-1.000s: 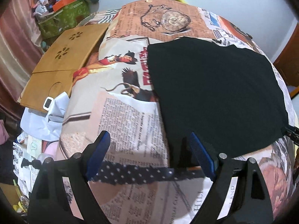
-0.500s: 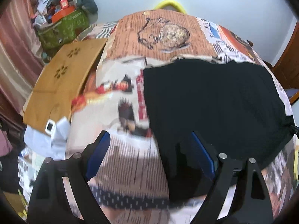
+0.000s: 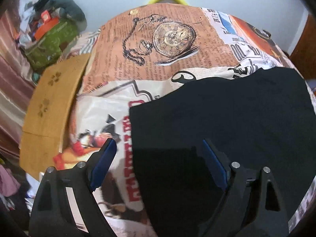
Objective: Fold small clothes
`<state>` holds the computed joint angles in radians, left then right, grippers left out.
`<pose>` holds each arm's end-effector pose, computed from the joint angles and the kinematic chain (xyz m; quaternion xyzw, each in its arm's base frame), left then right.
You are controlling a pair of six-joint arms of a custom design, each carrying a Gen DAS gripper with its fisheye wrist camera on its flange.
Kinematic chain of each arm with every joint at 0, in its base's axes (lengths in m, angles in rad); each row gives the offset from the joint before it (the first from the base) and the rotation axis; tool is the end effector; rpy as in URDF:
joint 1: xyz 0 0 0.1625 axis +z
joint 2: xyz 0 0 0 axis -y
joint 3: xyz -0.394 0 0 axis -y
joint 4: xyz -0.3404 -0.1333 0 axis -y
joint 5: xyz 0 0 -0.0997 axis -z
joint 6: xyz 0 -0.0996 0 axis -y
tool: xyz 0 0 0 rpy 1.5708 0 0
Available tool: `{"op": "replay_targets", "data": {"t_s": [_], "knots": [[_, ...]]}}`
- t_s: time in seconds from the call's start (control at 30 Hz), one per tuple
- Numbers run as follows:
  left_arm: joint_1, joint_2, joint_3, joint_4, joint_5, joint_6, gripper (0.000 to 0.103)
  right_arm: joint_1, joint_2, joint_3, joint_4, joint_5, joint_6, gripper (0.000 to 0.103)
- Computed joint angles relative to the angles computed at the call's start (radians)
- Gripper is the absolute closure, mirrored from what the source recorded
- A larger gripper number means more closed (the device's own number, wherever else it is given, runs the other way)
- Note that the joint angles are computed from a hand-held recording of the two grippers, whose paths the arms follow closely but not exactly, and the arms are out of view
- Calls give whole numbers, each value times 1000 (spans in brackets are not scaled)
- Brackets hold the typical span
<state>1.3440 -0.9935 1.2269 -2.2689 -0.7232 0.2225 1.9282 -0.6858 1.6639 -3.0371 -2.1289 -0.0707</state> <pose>0.0531 -0.6946 0.3997 0.1053 0.8858 -0.2108 0.3997 0.2933 -0.5552 0.1018 0.1331 -0.9257 0.2681 0.2313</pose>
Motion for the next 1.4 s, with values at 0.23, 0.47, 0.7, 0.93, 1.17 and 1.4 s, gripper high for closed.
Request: {"op": "replay_targets", "data": {"t_s": [0.23,0.47,0.7,0.93,1.17,1.4], "knots": [[-12,-71,128,-54,-4,2,16,17,25,90,-59,100,65,61],[-41,-155,214,-79,5,15,16,40,122,45,-111,69,37,59],[-51,-161,206,-85,9,46,16,52,117,-9,14,32,-60,92],[-30,-76,86,4,-63,76,16,39,88,-70,119,-62,-130,94],[10,87,-145,137,-174,92,16,16,172,-328,273,-167,-217,94],[50,171,-233,228,-259,97,29,8,268,-494,303,-210,-238,90]]}}
